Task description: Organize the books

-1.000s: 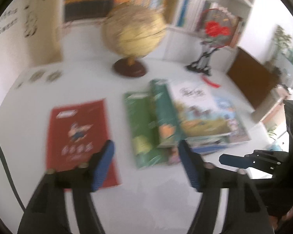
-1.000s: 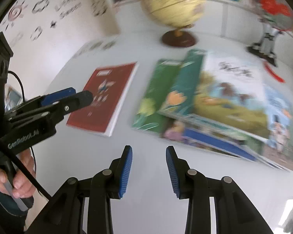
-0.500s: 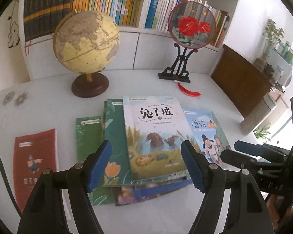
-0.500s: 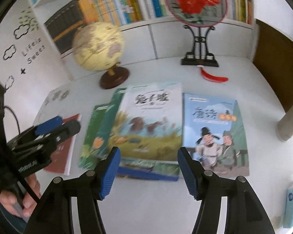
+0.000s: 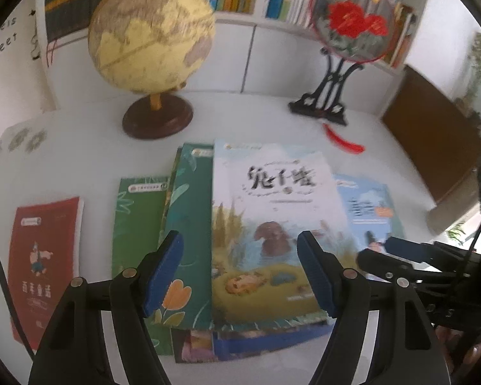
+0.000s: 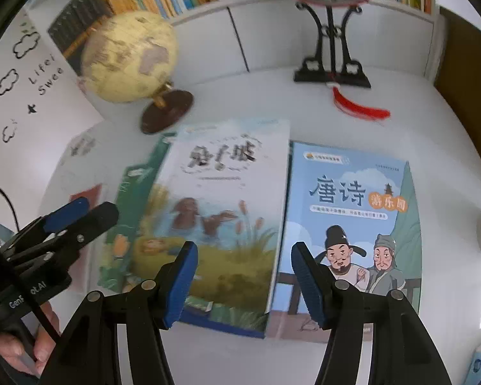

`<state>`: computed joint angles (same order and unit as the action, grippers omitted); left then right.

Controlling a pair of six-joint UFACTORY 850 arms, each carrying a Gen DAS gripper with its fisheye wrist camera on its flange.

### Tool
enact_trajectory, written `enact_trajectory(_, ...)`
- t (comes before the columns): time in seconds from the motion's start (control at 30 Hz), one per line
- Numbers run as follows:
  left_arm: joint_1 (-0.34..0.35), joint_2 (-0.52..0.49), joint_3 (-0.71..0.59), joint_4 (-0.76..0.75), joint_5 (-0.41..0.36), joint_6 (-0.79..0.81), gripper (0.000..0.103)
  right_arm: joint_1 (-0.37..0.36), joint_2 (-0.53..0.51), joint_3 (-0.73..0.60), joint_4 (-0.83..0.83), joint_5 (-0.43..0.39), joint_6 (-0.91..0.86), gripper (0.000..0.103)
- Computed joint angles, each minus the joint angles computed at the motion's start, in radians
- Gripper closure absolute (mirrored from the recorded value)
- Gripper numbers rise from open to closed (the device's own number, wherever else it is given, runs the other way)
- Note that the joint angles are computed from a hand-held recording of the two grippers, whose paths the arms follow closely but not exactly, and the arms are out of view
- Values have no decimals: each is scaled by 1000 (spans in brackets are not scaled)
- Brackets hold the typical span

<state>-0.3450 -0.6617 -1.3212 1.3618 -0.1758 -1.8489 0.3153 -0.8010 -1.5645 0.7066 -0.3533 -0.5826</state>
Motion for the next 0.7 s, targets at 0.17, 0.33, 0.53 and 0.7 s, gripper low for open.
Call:
enact_trajectory(0.17,6,-51,-37,-188,-2,164,31,-8,-68,-71,-88,-38,91,44)
enact_trajectory(0.33,4,-61,-39,-217,-9,187,31,-1,-91,-96,-179,-35,176,44)
enact_trajectory(0.53,4,-79,-53,-284,-18,258,31,10,-100,-107,-271,-19,253,44)
enact_trajectory(0.7,5,-91,-57,-364,-3,331,31,11,-113,-121,-306,-17,288,44)
